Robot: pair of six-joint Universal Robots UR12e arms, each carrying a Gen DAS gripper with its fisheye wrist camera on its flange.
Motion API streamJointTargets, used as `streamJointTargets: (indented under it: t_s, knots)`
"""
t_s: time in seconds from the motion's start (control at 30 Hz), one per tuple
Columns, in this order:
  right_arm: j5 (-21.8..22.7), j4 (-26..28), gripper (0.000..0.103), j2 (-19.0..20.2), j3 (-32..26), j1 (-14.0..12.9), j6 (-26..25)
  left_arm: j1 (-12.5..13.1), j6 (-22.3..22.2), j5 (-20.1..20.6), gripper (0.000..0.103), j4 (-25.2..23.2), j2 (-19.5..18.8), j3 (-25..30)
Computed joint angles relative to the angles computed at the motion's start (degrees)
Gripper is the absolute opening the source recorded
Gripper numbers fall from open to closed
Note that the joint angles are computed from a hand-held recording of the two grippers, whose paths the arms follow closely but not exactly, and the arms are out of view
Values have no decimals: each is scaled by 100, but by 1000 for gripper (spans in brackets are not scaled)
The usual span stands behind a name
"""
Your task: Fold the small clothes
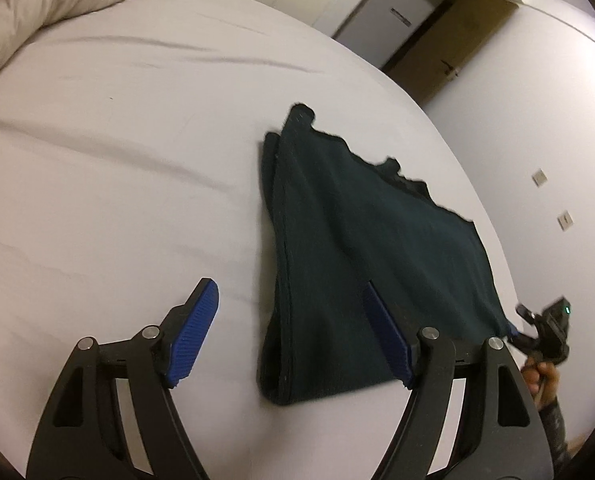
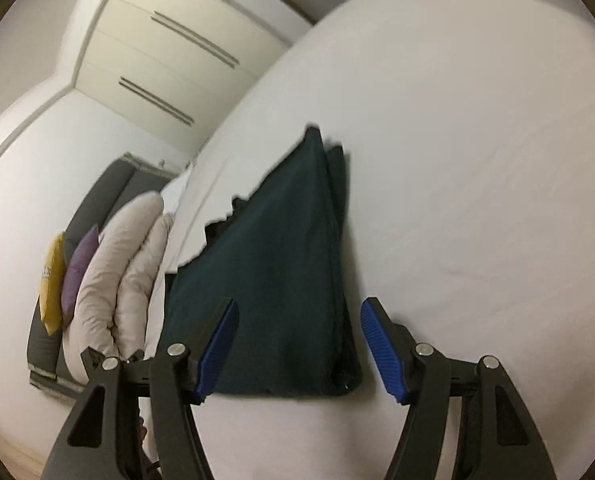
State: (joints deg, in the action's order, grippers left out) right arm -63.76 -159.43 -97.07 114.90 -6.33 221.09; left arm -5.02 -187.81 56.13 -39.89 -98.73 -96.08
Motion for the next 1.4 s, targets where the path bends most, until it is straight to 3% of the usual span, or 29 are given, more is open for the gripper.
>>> streamJointTargets:
  t_s: [0.1,0.2,0.27,0.33,0.47,0.6,0.67,0.73,1.13,1.4]
  knots:
    - [407,-30,61,116,-3,-30,-5,3,260,-169,74,-305,-63,74]
    - [477,-18,56,170,-25,-18,-24,-19,408,-170,72,-388,-73,77]
    - [539,42,47,179,-42,-39,-83,-58,629,-139,56,-467,-64,95]
    - [545,154,39,168,-68,-45,-224,-102,794,-63,47,-515,-55,110]
    - [464,352,32,110,-97,-31,-463,-210,1074,137,40,-596,-72,139]
    - [389,558,29,123,-155,15,-696,-233,1008,215,28,-572,-101,134]
    - [317,752,19,146,-217,46,-815,-227,901,239,15,-549,-116,144]
    - [211,933,14,151,-278,90,-965,-224,859,253,11,-513,-99,131]
    - [-293,1550,7,75,-515,284,-1461,-249,692,409,6,-218,18,7]
    - [-157,1581,7,-46,-322,202,-1223,-91,572,173,4,-311,163,-263]
